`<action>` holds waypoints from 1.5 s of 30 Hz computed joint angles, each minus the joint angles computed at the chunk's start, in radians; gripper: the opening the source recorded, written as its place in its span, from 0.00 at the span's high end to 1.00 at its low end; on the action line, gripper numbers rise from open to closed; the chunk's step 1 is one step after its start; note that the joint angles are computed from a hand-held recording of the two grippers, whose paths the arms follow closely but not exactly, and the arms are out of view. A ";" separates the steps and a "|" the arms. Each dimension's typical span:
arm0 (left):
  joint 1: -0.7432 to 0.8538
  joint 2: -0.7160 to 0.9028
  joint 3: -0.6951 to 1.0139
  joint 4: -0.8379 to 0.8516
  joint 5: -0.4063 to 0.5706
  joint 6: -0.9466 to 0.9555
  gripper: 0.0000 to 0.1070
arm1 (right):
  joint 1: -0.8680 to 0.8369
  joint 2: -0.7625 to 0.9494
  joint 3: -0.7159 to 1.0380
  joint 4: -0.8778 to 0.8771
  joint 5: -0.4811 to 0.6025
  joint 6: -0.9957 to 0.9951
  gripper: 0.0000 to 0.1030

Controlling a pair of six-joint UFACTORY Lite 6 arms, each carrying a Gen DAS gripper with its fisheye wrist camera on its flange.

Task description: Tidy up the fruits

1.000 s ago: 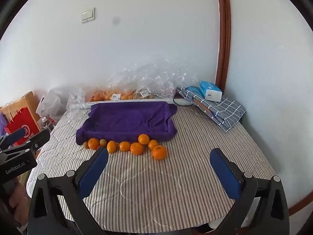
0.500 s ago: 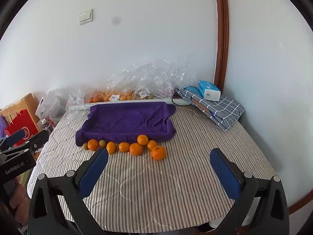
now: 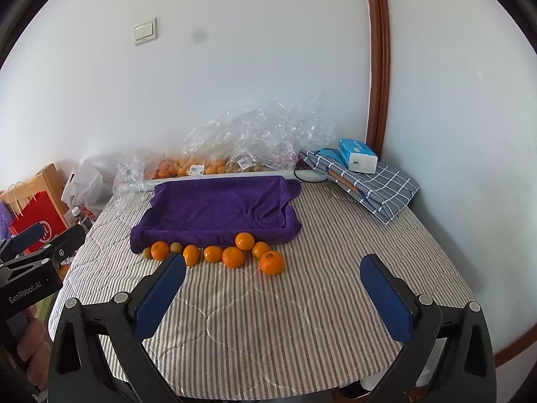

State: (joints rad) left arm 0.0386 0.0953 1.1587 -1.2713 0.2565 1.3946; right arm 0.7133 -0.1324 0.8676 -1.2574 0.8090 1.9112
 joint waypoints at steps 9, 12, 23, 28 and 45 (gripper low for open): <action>0.003 -0.004 -0.013 -0.024 0.012 0.020 0.04 | 0.005 -0.006 -0.005 0.004 0.007 0.004 0.00; 0.005 -0.005 -0.018 -0.054 0.011 0.057 0.04 | 0.007 -0.003 -0.008 0.002 0.009 0.011 0.00; 0.014 0.000 -0.005 -0.038 0.028 0.042 0.04 | 0.010 -0.009 -0.012 -0.003 0.015 0.013 0.00; 0.022 0.002 -0.004 -0.050 0.030 0.056 0.04 | 0.010 -0.008 -0.010 0.001 0.011 0.009 0.00; 0.039 0.005 -0.003 -0.106 0.057 0.113 0.04 | 0.017 0.003 0.006 -0.007 0.023 0.003 0.00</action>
